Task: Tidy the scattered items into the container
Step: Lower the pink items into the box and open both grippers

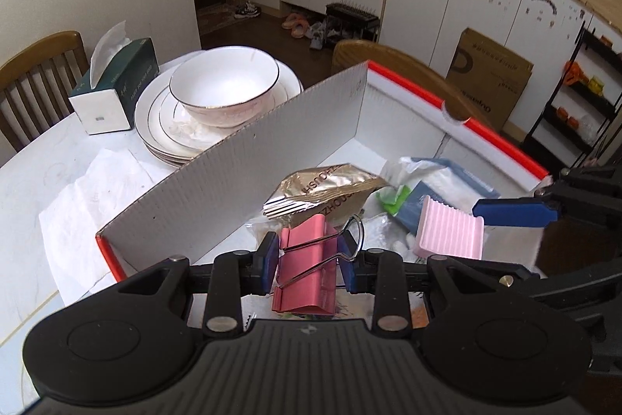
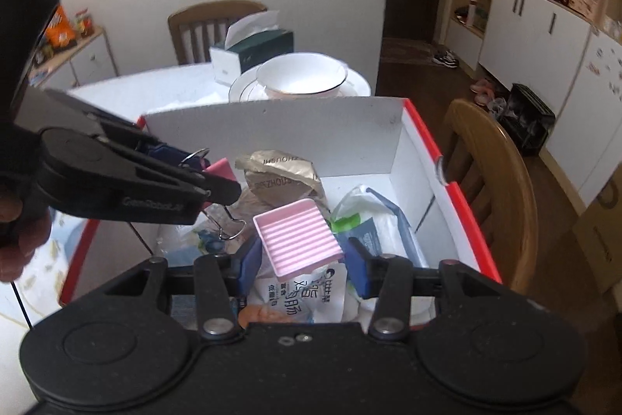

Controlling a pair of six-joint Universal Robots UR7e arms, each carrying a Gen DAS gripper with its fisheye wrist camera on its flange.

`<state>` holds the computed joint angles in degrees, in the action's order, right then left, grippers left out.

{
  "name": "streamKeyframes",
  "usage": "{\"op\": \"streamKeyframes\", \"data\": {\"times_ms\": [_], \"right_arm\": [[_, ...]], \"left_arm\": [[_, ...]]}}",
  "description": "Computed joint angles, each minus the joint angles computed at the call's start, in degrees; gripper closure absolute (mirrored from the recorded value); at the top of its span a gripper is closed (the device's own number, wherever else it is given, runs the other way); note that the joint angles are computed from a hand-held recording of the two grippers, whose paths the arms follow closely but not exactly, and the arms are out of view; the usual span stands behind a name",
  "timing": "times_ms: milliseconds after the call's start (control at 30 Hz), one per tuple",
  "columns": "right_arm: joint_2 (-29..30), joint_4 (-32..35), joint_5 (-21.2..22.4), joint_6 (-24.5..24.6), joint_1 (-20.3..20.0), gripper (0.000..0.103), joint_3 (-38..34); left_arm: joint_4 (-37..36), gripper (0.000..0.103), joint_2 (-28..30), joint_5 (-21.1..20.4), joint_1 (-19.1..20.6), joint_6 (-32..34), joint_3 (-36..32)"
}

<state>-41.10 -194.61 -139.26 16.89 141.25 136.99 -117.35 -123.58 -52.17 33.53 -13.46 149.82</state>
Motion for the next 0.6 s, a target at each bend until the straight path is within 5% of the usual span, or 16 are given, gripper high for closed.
{"op": "streamKeyframes", "data": {"times_ms": [600], "right_arm": [[4.23, 2.28, -1.48, -8.7, -3.65, 0.058, -2.05]], "left_arm": [[-4.85, 0.072, 5.92, -0.05, 2.81, 2.94, 1.44]]}}
